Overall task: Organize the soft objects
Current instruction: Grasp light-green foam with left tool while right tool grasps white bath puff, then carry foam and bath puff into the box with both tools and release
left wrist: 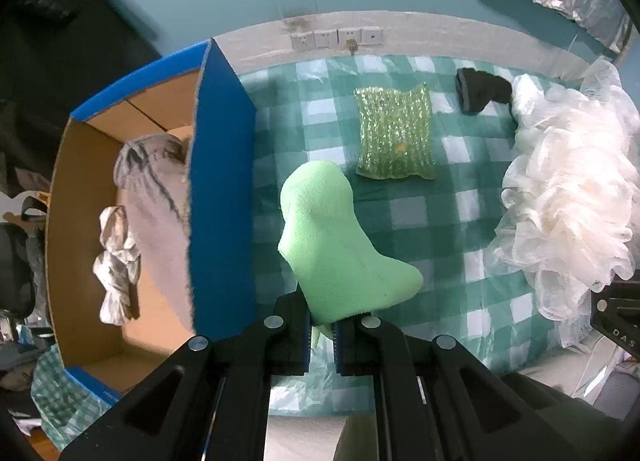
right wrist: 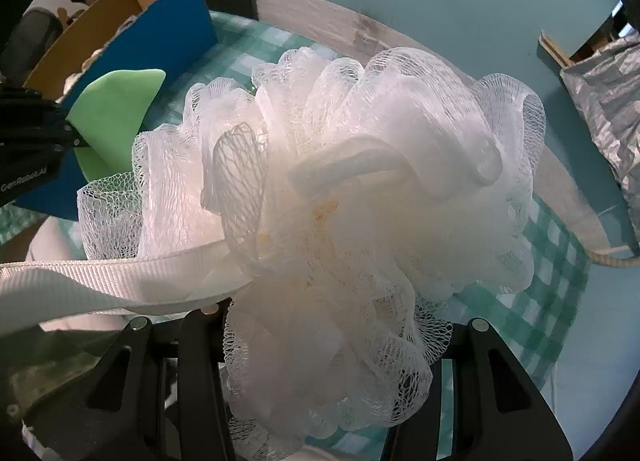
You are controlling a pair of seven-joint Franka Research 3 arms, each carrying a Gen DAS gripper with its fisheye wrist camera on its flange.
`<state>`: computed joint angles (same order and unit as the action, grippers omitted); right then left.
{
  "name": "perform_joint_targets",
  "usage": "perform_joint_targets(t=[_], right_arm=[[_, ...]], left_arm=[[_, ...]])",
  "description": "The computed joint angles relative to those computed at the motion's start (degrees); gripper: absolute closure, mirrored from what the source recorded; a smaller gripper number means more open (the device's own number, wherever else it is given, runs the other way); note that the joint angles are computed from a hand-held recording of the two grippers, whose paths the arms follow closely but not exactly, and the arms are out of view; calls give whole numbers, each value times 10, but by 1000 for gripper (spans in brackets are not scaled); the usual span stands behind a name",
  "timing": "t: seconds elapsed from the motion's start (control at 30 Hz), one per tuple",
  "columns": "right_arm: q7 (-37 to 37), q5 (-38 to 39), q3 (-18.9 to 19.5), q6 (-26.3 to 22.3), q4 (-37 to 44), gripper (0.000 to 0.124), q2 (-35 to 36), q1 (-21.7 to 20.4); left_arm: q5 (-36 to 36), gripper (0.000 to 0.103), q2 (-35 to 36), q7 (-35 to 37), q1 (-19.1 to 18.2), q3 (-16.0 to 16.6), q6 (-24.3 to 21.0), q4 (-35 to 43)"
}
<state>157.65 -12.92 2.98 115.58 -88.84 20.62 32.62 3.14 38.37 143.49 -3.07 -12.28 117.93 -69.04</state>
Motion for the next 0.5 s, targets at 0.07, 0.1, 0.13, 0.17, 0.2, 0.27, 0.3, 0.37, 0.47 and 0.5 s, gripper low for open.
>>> perform_joint_targets(t=[0.07, 0.1, 0.13, 0.17, 0.2, 0.27, 0.3, 0.37, 0.47, 0.5], right_arm=[[-1, -3, -1, -6, 8, 78, 1, 2], [-3, -4, -1, -10, 13, 78, 2, 2], [-5, -6, -1, -16, 21, 78, 3, 3], [-6, -8, -1, -18, 26, 78, 4, 3], [-6, -8, -2, -20, 29, 78, 4, 4], [-10, -11, -2, -30, 43, 78, 7, 5], [-11, -11, -2, -34, 47, 78, 7, 6], [-14, -11, -2, -39, 60, 78, 10, 6], [-20, -12, -3, -50, 80, 78, 17, 8], [-23, -13, -4, -52, 89, 78, 22, 9]], left_arm=[[-3, 95, 4, 0, -1, -2, -4, 11], [-6, 95, 2, 3, 2, -3, -3, 11], [-10, 95, -3, 6, 5, -5, -1, 6], [-13, 95, -7, 9, 7, -6, -1, 4], [-15, 95, -11, 11, 9, -6, 0, 2], [-21, 95, -16, 13, 12, -7, -1, 1], [-25, 95, -18, 14, 15, -7, -2, 3], [-31, 95, -22, 16, 18, -8, -2, 3], [-37, 95, -23, 16, 22, -6, -4, 10], [-38, 95, -21, 15, 22, -6, -8, 16]])
